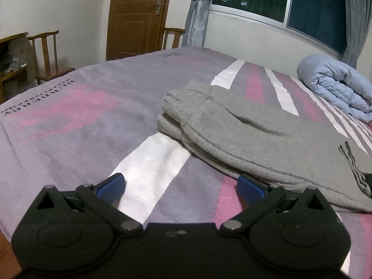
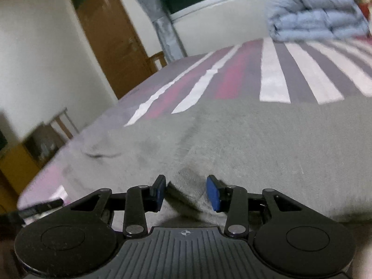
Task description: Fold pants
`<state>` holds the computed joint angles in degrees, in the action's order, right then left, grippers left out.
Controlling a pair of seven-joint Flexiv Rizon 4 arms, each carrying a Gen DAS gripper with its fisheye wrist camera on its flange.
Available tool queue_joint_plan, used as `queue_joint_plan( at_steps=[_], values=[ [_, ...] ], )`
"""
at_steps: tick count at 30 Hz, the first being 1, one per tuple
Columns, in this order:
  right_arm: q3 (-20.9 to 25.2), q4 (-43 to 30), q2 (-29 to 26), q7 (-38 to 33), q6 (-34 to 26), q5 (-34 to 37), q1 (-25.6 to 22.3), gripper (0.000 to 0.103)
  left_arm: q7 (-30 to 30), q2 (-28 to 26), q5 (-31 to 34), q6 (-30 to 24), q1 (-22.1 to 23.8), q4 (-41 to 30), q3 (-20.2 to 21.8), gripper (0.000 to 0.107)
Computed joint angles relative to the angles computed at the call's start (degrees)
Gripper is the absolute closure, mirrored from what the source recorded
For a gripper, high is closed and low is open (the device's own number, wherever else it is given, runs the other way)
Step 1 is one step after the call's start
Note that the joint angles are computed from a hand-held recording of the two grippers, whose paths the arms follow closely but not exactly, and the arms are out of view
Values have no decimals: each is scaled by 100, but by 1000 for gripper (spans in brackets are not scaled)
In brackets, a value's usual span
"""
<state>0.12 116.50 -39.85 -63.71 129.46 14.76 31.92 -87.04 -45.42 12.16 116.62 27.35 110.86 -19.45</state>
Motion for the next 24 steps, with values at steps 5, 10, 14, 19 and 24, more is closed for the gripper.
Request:
queue_joint_plan(
  at_steps=[5, 10, 14, 19, 24],
  values=[
    [367, 77, -19, 198, 519, -427, -341, 89, 20, -24, 31, 6, 5, -10, 1, 10],
    [788, 46, -328, 750, 390, -1492, -989, 89, 36, -11, -47, 10, -119, -13, 116, 10],
    [933, 248, -224, 1074, 770, -1927, -1345, 84, 60, -9, -63, -34, -119, -33, 104, 10],
    [551, 929, 132, 965, 1525, -949, -1193, 84, 30, -22, -37, 14, -48, -63, -15, 10],
    [193, 1492, 454, 746, 1285, 94, -1112, 84, 38, -61, -3, -37, -189, -296, -131, 10]
  ],
)
